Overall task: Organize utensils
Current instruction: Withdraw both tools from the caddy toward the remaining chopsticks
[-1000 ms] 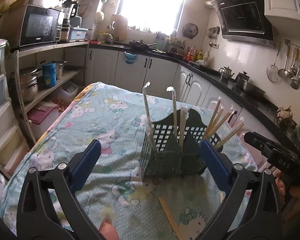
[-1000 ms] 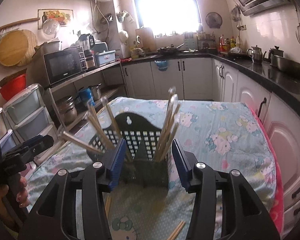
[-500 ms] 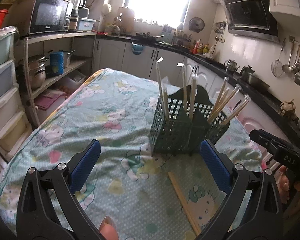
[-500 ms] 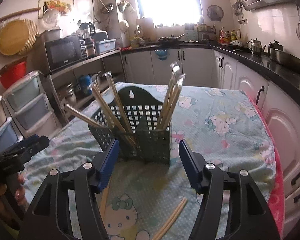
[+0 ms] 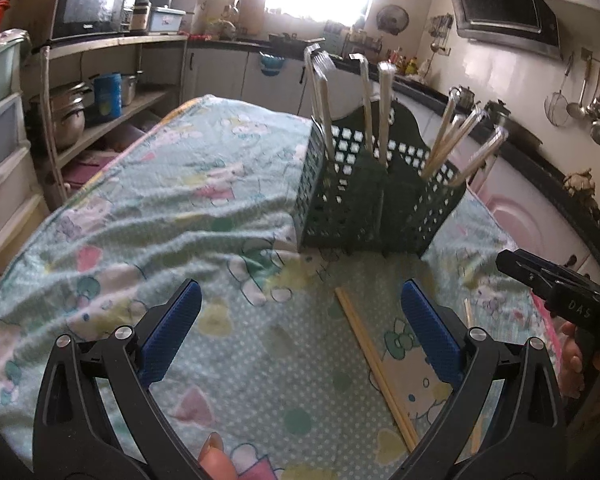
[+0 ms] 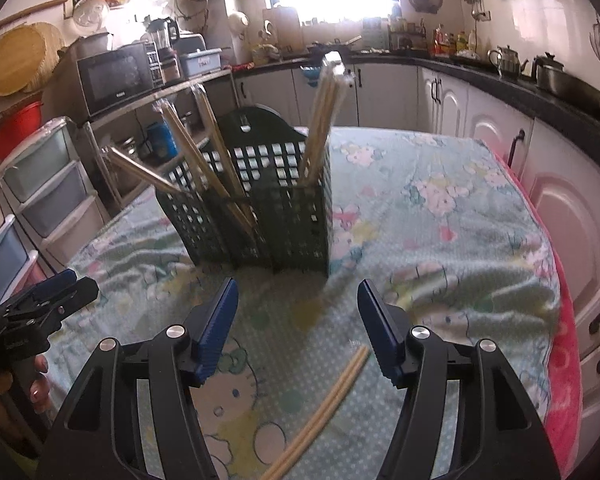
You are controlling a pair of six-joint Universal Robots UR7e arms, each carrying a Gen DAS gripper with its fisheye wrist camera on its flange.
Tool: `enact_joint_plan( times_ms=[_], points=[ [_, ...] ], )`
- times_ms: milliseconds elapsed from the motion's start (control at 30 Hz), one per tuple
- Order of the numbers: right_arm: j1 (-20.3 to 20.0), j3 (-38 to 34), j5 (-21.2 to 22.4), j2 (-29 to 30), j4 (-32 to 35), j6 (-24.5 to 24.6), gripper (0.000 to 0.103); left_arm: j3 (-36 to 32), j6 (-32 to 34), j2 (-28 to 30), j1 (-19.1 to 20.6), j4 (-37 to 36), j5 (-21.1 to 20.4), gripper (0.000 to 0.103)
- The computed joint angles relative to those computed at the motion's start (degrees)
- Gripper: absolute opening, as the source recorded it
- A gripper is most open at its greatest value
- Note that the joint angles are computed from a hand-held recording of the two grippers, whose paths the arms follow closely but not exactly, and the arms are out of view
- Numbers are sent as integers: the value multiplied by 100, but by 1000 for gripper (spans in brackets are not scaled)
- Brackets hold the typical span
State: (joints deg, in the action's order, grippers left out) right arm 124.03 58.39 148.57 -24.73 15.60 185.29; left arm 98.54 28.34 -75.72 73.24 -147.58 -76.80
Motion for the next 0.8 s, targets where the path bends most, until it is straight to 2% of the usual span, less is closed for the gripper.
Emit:
enact_joint_plan(
  times_ms=[200, 467, 567, 733, 800],
  points=[
    [-89, 183, -5, -24, 239, 329, 60, 79, -13, 120, -11, 199, 96, 91],
    [-234, 385, -116, -45, 583, 827, 60, 19, -240, 337, 23, 682, 10, 89],
    [-319, 471, -224, -67, 711, 1050, 60, -9, -262, 389, 20, 841, -25, 80],
    [-450, 428, -419, -23, 982, 1292, 52, -86, -415, 480, 27, 1139, -113, 67],
    [-504, 397, -545, -6, 1104, 1394, 47, -123, -463, 517, 29, 1236, -119, 65]
  ],
)
